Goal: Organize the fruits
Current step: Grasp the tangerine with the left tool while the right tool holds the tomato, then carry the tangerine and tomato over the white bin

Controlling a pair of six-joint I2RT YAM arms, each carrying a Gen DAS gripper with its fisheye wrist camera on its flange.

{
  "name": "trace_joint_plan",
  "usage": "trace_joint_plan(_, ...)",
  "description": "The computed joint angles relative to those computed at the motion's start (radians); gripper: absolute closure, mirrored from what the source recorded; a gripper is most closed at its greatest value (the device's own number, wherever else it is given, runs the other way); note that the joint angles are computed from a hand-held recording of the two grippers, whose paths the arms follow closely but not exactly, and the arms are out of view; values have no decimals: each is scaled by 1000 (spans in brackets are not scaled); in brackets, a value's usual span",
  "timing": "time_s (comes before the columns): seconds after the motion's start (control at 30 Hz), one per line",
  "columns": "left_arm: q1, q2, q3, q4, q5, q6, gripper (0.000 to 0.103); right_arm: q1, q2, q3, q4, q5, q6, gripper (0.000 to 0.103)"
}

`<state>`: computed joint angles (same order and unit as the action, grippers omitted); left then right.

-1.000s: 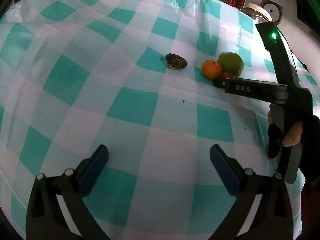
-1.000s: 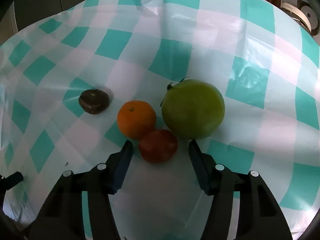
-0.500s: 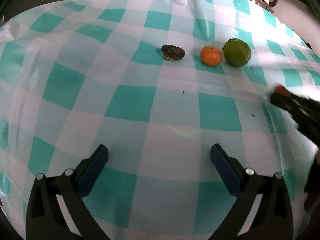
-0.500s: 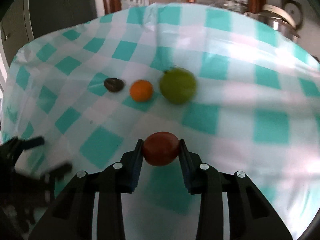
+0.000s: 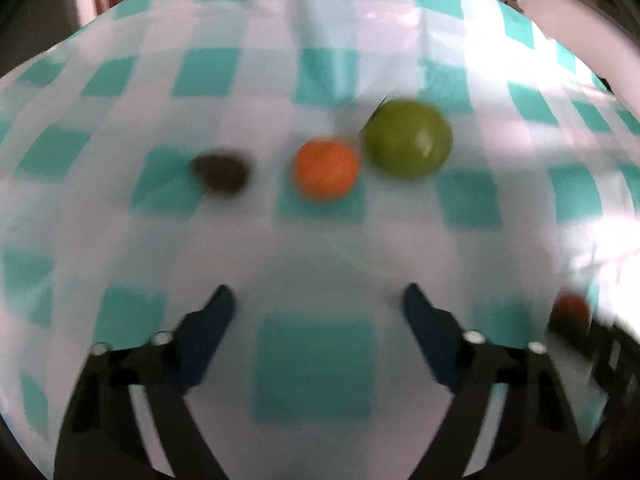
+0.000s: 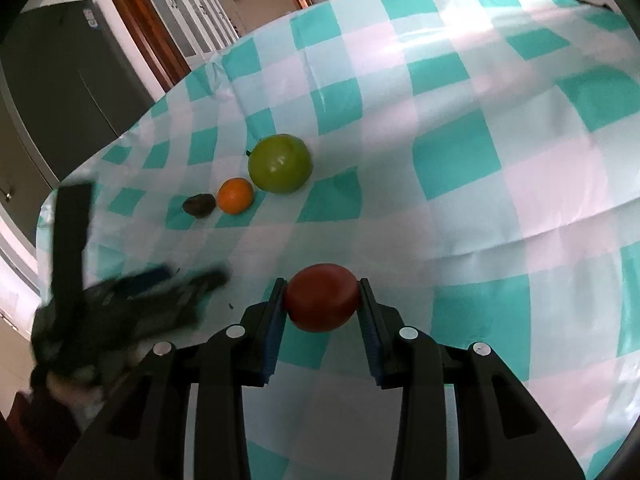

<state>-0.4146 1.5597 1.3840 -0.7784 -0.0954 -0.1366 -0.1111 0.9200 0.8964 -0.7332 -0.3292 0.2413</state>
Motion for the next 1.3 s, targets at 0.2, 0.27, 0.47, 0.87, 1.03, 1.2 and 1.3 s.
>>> trace_joint_plan(0.2, -19, 206, 208, 31, -97, -2, 45, -17, 28, -2, 13, -37, 16, 67)
trace_joint_plan(0.27, 6, 208, 214, 34, -47, -2, 62, -14, 30, -2, 16, -39, 16, 67)
trace_joint_plan(0.47, 38, -86, -33, 14, 69, 19, 62, -31, 19, -14, 23, -59, 11, 67)
trace_joint_plan(0.87, 212, -665, -442, -112, 295, 9, 62, -41, -3, -25, 23, -70, 14, 67)
trace_joint_plan(1.03, 180, -659, -467, -74, 272, -23, 62, -61, -6, -27, 19, -93, 4, 67)
trace_joint_plan(1.2, 199, -656, -476, -62, 297, -20, 62, -74, 4, -23, 14, -113, -2, 67)
trace_joint_plan(1.3, 200, -656, -475, -62, 299, -22, 62, -77, 6, -22, 14, -118, -3, 67)
